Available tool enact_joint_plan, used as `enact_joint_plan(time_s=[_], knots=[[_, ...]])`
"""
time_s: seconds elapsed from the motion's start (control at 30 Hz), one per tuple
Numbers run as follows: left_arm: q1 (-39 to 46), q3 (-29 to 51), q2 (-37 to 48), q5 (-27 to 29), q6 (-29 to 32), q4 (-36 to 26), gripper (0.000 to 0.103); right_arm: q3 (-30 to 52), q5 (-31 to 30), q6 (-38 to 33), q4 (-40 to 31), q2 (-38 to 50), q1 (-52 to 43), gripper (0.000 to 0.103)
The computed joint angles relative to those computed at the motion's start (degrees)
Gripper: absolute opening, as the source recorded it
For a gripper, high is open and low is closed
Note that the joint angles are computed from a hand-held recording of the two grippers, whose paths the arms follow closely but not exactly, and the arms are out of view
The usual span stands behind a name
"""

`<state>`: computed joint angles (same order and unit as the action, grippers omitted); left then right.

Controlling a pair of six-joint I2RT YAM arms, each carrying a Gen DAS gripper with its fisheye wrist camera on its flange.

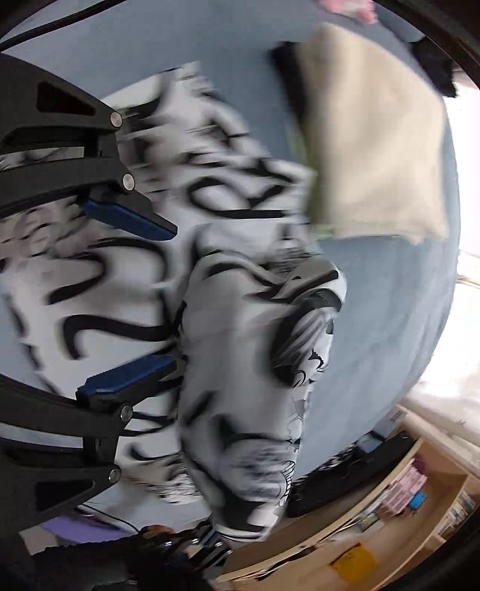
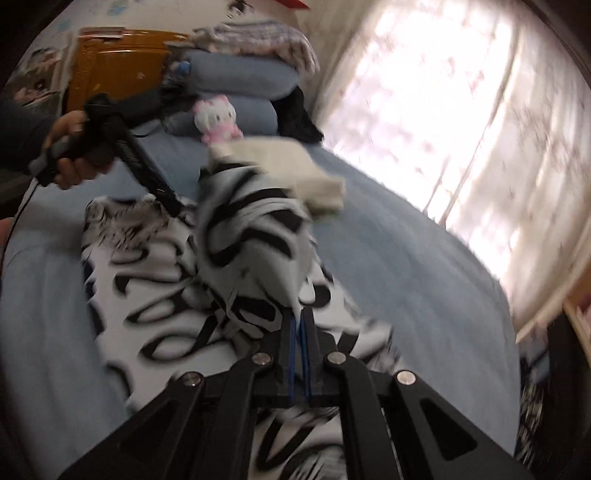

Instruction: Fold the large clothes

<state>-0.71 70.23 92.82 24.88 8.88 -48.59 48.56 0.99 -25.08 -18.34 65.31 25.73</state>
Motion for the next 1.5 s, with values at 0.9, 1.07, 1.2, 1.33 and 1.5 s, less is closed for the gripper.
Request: enact_joint_plan(time_s=[0.9, 1.07, 1.2, 1.33, 1.5], knots=[[-2.26, 11.43, 12.32, 20.99, -10.15, -5.93, 0.077, -8.45, -41.22, 71.8, 6.37, 7.28, -23.39, 0.071], [-3.82, 14.63, 19.75, 19.91, -14.63, -1.55, 0.077, -6.11, -42.68, 75.87, 15.59, 19.79, -22.18, 0.071], [-6.51, 16.68, 23.52, 15.91, -16.18, 1.45, 0.075, -3.37, -41.52, 77.34, 21.26, 26.97, -21.22, 0.07], [-9.27, 18.84, 24.85, 9.99, -16.14, 3.45, 0.017, 2.33, -34.85, 69.83, 18.4, 28.48, -18.85, 0.052], [-11.62, 12.41, 19.19, 5.13, -21.65, 16.76, 0.007, 12.6, -24.33, 54.49, 12.55, 27.75, -15.19, 0.006]])
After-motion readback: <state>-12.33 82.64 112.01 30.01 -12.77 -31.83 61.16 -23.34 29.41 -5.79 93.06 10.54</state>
